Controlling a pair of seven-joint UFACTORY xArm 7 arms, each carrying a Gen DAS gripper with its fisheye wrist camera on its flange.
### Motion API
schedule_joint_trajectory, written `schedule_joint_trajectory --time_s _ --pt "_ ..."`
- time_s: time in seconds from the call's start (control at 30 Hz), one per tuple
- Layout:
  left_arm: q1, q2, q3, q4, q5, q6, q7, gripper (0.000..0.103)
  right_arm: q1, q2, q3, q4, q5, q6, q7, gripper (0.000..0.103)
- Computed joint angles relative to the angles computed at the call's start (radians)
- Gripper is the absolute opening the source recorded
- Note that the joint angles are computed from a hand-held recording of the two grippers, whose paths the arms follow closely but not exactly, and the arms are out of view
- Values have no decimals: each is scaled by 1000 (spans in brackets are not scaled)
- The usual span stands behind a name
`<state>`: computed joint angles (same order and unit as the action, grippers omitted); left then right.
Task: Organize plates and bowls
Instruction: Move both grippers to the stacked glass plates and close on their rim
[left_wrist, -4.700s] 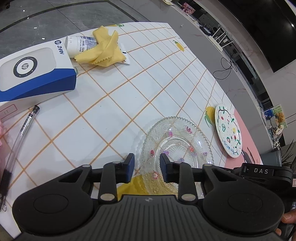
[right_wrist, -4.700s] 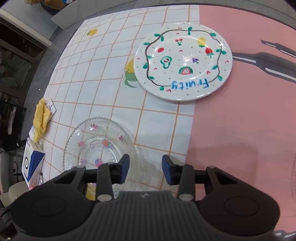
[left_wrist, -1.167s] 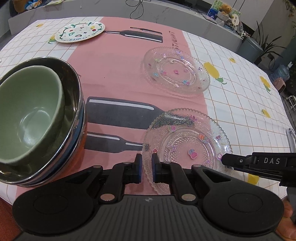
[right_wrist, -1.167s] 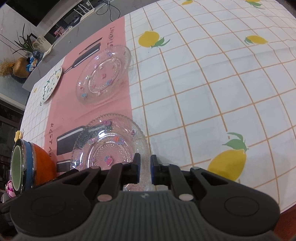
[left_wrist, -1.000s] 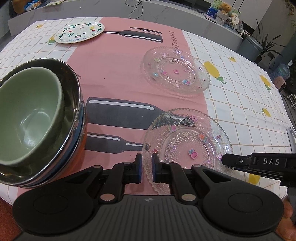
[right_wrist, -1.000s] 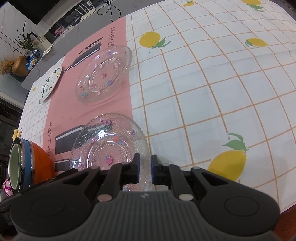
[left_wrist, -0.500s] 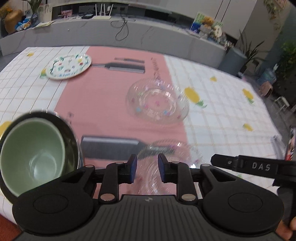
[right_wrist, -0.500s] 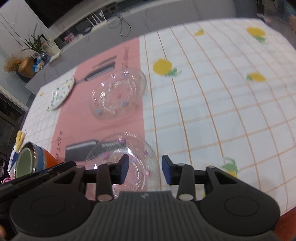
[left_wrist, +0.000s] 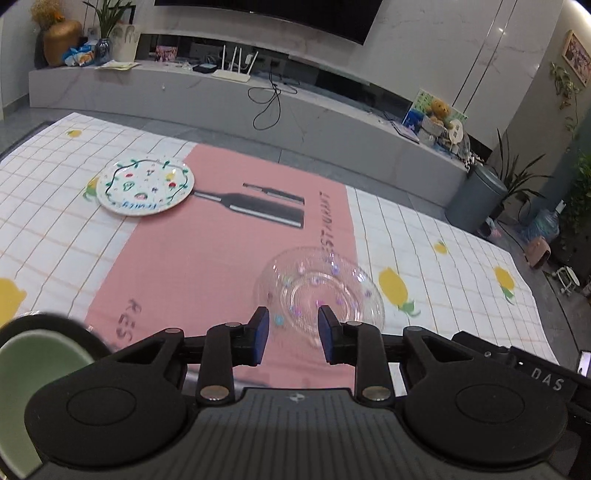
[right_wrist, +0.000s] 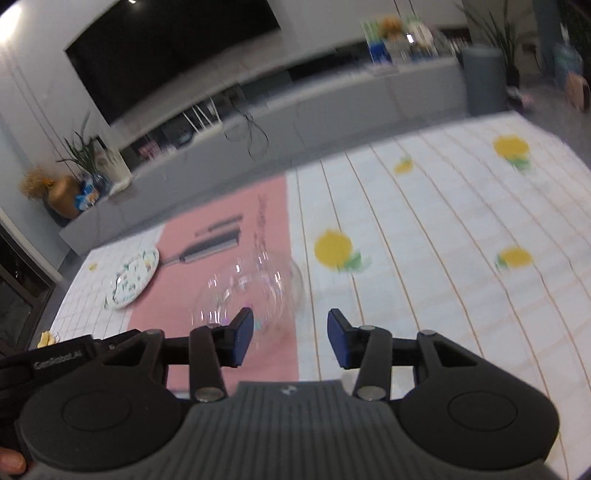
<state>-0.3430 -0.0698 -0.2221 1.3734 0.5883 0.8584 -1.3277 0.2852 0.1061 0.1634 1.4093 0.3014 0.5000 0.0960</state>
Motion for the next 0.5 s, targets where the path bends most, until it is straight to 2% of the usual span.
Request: schedule_joint_trajectory --time_s 0.1,0.2,0.33,0.5 --pt "1 28 2 15 50 -4 -38 32 15 60 -10 65 -88 21 60 44" --pt "-4 53 15 23 69 -7 -67 32 2 127 1 140 -51 74 64 44" --pt "3 68 41 0 28 -65 -100 32 -9 210 10 222 -17 124 74 43" --pt "-3 109 59 14 43 -45 -144 32 -17 294 21 298 10 163 77 40"
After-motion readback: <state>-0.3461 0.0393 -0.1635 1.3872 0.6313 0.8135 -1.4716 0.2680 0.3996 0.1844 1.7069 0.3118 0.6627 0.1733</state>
